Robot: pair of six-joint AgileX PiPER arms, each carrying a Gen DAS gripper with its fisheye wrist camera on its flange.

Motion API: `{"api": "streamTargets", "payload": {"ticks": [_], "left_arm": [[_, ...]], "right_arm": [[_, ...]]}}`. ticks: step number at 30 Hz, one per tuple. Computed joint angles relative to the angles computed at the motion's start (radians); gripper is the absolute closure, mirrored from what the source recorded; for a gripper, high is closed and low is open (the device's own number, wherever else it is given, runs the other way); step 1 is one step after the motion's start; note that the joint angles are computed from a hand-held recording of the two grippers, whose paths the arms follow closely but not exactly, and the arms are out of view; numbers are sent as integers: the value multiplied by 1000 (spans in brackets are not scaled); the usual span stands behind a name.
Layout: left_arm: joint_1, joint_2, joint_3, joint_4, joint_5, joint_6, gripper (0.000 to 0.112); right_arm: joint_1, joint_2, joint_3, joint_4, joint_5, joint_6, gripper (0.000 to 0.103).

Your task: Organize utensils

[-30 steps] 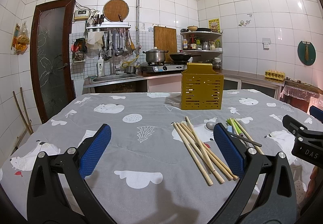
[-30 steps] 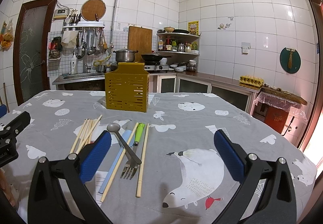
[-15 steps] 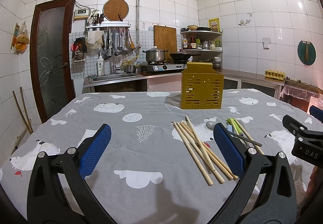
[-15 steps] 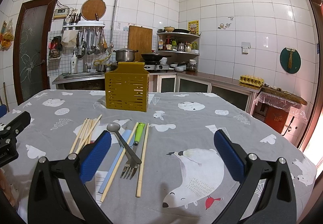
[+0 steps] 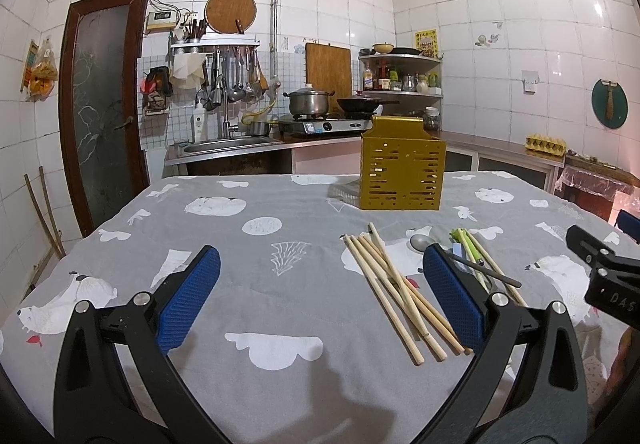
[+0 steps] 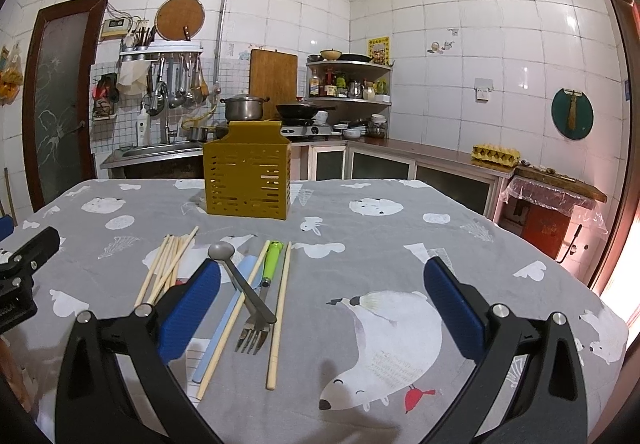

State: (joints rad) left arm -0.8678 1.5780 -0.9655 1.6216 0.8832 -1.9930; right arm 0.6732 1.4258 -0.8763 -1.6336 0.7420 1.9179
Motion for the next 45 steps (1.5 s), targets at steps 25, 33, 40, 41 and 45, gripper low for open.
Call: {"api": "streamTargets", "payload": {"ticks": [25,33,40,41,45], "left_arm": [[286,273,-621,-693,-173,866,14],[379,508,-949,-1012,-89,1171,14],[427,647,-1114,-1164,-5,1290,18],[428,664,-1135,-1166,10,1298,19],[440,711,-1202,-1202,54,1343,24]], "right_arm": [[-257,328,-563,770,-178,-867,4],[-316,564,-875,1033,-53,-1184,9],[-349,686,-1038,1175,33,-1304,17],[-348,698,-1054,1181,45,-1311,18],[-357,734,-1103,1226,83,-1355,20]]}}
